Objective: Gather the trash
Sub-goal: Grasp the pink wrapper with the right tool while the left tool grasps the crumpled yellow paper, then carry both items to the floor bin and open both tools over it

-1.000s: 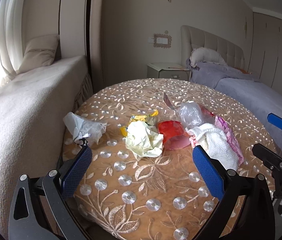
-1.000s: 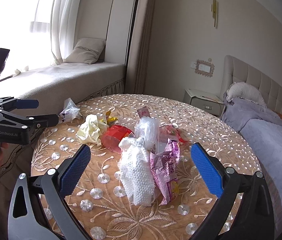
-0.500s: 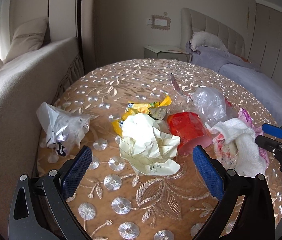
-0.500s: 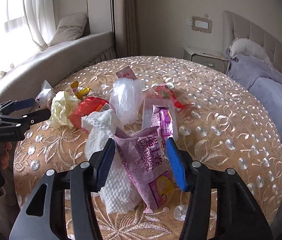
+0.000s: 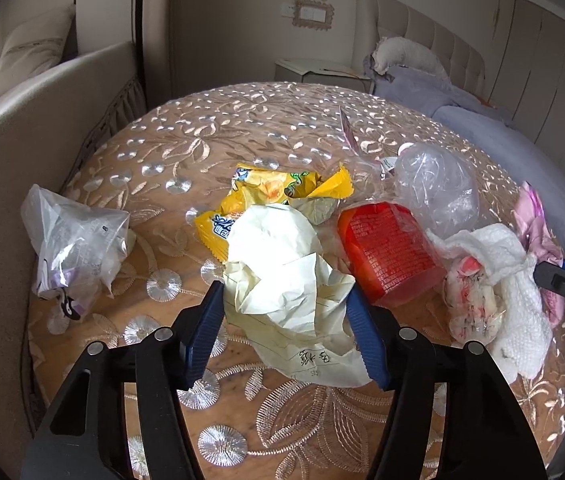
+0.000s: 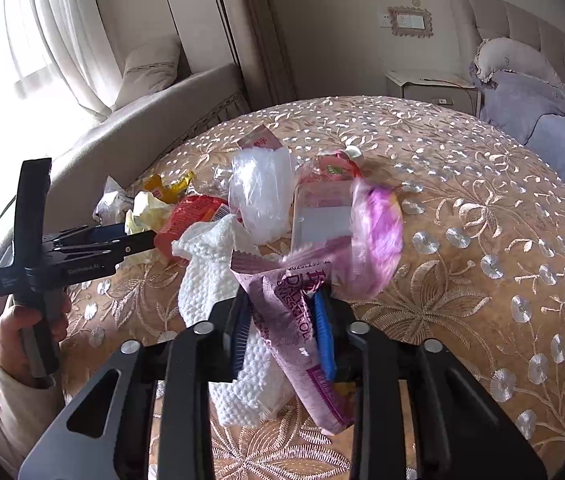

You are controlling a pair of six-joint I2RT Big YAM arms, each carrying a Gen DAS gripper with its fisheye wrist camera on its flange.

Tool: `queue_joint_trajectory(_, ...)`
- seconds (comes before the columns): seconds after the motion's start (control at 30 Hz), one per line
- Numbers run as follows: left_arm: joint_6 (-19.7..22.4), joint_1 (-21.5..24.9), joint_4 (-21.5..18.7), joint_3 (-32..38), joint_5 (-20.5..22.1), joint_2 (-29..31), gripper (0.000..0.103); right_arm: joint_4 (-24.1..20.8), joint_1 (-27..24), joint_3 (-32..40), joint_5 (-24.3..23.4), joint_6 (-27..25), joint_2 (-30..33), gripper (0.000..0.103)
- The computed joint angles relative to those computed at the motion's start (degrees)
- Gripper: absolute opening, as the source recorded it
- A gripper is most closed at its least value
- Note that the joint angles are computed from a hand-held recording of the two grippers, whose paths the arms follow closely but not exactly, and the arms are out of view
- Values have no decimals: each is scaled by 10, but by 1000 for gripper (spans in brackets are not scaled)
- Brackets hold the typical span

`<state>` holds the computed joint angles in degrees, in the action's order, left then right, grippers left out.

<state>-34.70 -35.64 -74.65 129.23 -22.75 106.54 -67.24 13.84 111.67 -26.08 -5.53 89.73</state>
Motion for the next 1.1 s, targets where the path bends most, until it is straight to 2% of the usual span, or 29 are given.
queue_joint_trajectory(0.07, 0, 1, 19, -24, 2, -18, 54, 14, -6, -7, -9, 7, -9, 24)
queue_joint_trajectory(0.23, -4, -7, 7, -21, -24, -22, 46, 28, -9, -14, -9, -1, -23, 23)
queue_joint_trajectory(0.27, -6, -9, 10, -23, -24, -24, 36, 32, -10, -17, -9, -1, -26, 23)
queue_joint_trajectory(0.3, -9, -10, 15, -27, -24, -29, 32, 36, -10, -19, -8, -1, -30, 23)
queue_joint_trajectory(0.4, -11, -15, 12, -26, -30, -34, 31, 46, -11, -26, -8, -7, -39, 23)
queue_joint_trajectory(0.53, -2, -17, -10, -4, -35, -20, 31, 48, -12, -29, -8, -11, -44, 23)
queue_joint_trajectory(0.6, -11, -17, -6, -7, -36, -23, 31, 57, -10, -36, -2, -12, -51, 22)
queue_joint_trajectory(0.67, -9, -23, -13, -2, -57, -25, 31, 62, -10, -39, 2, -15, -58, 23)
queue_joint_trajectory(0.87, 17, -66, -26, 51, -117, -29, 31, 79, -22, -46, -1, -19, -78, 22)
queue_joint_trajectory(0.97, 37, -87, -28, 94, -124, -17, 31, 84, -30, -54, -1, -27, -93, 23)
queue_joint_trajectory(1.1, 71, -117, -56, 214, -116, 47, 31, 93, -48, -78, 4, -37, -123, 22)
